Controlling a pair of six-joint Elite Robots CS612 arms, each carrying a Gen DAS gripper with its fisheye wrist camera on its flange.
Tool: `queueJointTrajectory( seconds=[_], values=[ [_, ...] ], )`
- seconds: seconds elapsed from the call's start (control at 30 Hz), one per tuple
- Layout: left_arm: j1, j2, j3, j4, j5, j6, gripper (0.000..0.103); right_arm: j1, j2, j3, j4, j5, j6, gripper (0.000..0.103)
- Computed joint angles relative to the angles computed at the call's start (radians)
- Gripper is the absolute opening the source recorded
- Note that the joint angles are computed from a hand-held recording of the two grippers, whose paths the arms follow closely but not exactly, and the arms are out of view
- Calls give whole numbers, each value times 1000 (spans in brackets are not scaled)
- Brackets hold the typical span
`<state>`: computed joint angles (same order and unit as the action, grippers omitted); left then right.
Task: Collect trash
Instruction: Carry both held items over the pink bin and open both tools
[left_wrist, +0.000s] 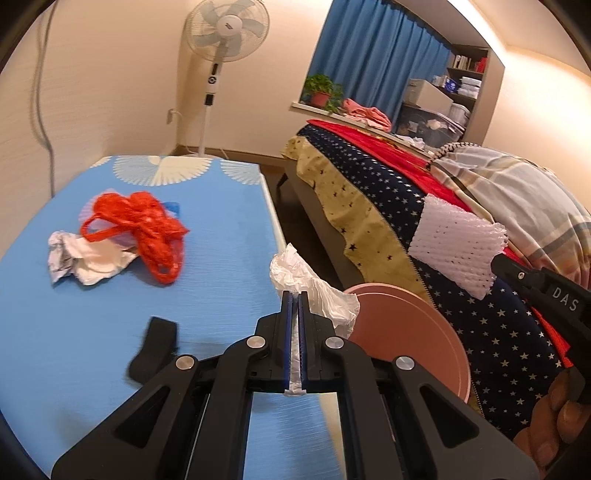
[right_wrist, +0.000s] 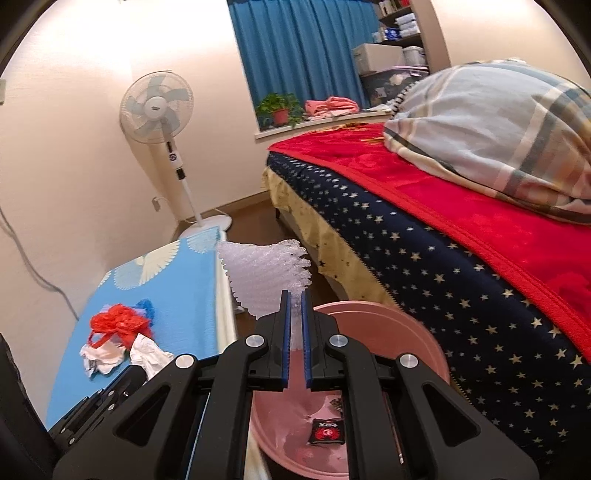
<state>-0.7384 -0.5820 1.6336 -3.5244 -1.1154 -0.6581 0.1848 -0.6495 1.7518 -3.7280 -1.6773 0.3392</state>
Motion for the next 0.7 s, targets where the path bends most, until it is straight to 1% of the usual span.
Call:
queueJointTrajectory(
  seconds=[0.4,0.67,0.7],
  values=[
    [-8,53,-103,16,-84,74,3,-16,5,3,58,-108,64,6],
    [-1,80,-155,41,-155,72,3,-20,10,-5,87,-150,74,6],
    [2,84,-162,48,-173,66,3,-19,11,-5,89,-154,73,8]
  ],
)
